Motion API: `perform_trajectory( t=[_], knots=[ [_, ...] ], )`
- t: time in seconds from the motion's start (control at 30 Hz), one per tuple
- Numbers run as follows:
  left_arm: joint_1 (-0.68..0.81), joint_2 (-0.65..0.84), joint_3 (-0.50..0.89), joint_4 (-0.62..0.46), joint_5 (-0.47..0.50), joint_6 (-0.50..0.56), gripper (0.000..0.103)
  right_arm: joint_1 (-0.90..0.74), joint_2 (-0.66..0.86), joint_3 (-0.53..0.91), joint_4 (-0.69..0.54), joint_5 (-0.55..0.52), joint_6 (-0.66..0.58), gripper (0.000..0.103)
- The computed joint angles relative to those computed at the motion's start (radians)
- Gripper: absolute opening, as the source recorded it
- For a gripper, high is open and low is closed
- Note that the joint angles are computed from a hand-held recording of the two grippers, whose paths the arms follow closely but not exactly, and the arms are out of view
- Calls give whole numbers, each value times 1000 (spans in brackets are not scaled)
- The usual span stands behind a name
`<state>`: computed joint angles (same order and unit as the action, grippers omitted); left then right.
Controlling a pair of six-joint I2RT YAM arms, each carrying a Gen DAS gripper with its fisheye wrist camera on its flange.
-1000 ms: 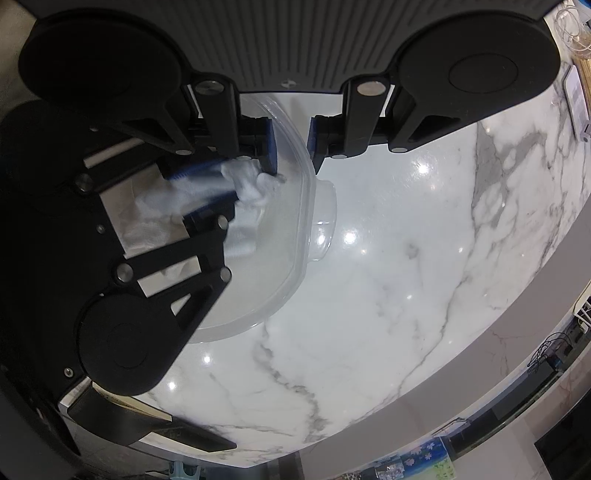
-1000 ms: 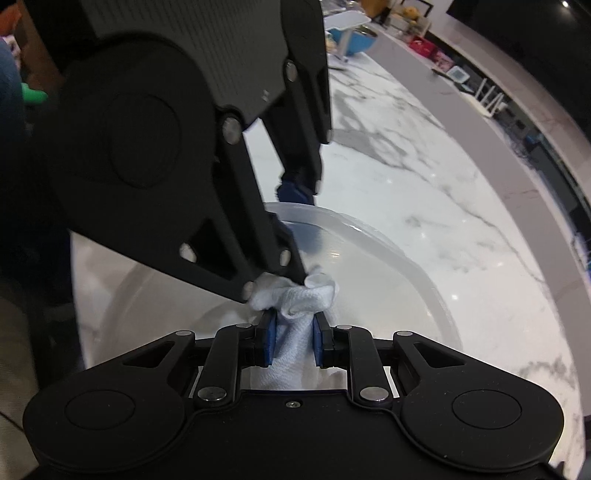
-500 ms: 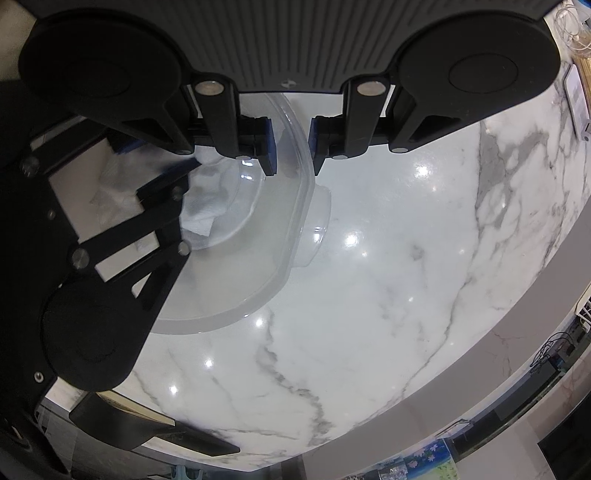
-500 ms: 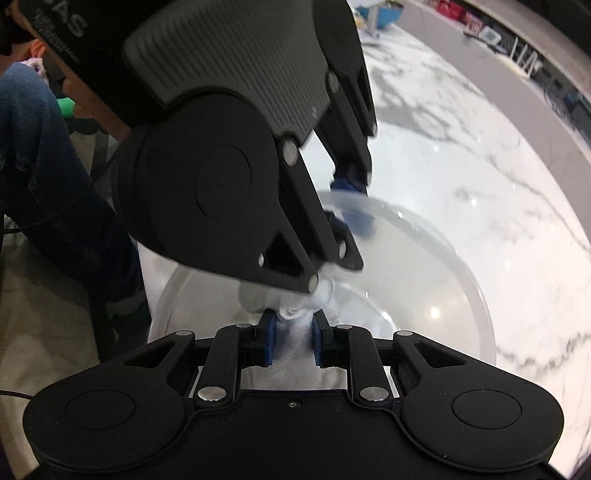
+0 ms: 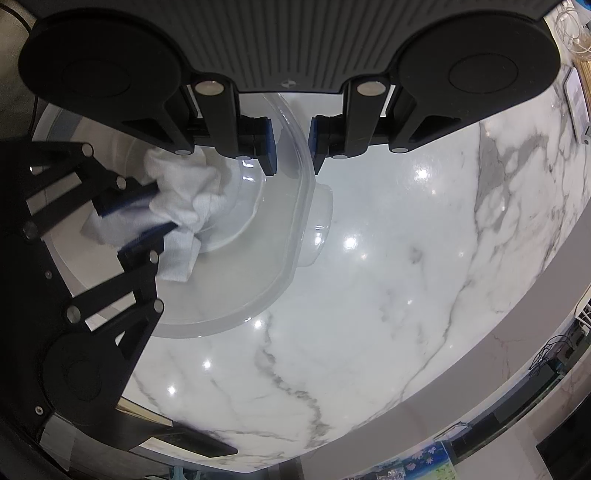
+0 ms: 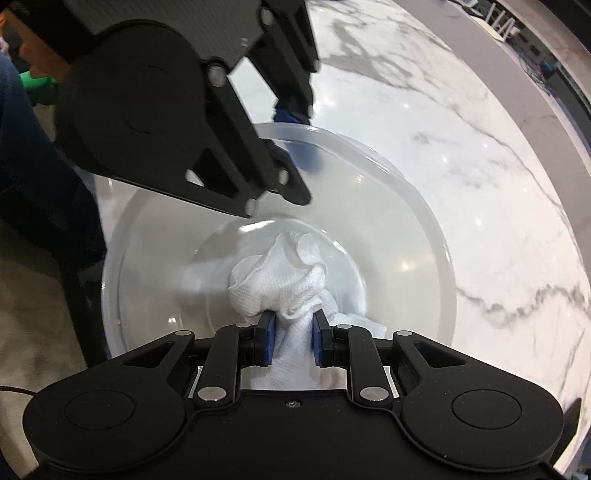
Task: Clean bowl
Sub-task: 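Wipe the cloth around the bowl bottom with the right gripper while left gripper holds rim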
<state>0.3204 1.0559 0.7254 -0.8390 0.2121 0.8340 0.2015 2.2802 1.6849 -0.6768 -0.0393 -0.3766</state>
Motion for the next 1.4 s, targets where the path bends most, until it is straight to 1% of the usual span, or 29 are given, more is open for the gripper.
perform_trajectory(
  t=[0.2, 0.37, 0.4, 0.5, 0.53, 0.67, 0.8, 0.93, 1.1, 1.17, 1.3, 1.4],
  knots=[
    [7, -1, 0, -1, 2, 2, 16, 10, -16, -26, 35, 63, 28, 18],
    [4, -1, 0, 5, 0, -9, 16, 24, -28, -24, 6, 74, 30, 18],
    [4, -1, 0, 5, 0, -9, 16, 26, -33, -28, 1, 67, 30, 18],
    [6, 1, -1, 10, 0, -9, 16, 12, 20, 58, -47, -21, 20, 18],
    [6, 1, -1, 10, 0, -9, 16, 0, 17, 41, -34, -41, 11, 18],
    [3, 5, -1, 12, -3, -10, 16, -10, 31, 46, -18, -87, 11, 18],
    [3, 12, 4, 10, -4, -12, 16, -11, 63, 87, -41, -99, -9, 18],
    [16, 14, 7, 2, 3, -1, 17, 4, 67, 93, -37, -76, -40, 18],
    [14, 13, 4, 4, 4, -7, 17, 12, 77, 131, -98, -74, -61, 18],
    [14, 15, 4, 7, 4, -10, 17, 9, 72, 135, -123, -84, -54, 18],
    [8, 32, 7, 21, 0, -25, 18, -12, 95, 180, -163, -144, 12, 18],
    [10, 39, 10, 22, 1, -27, 18, -43, 121, 226, -206, -236, 71, 18]
  ],
)
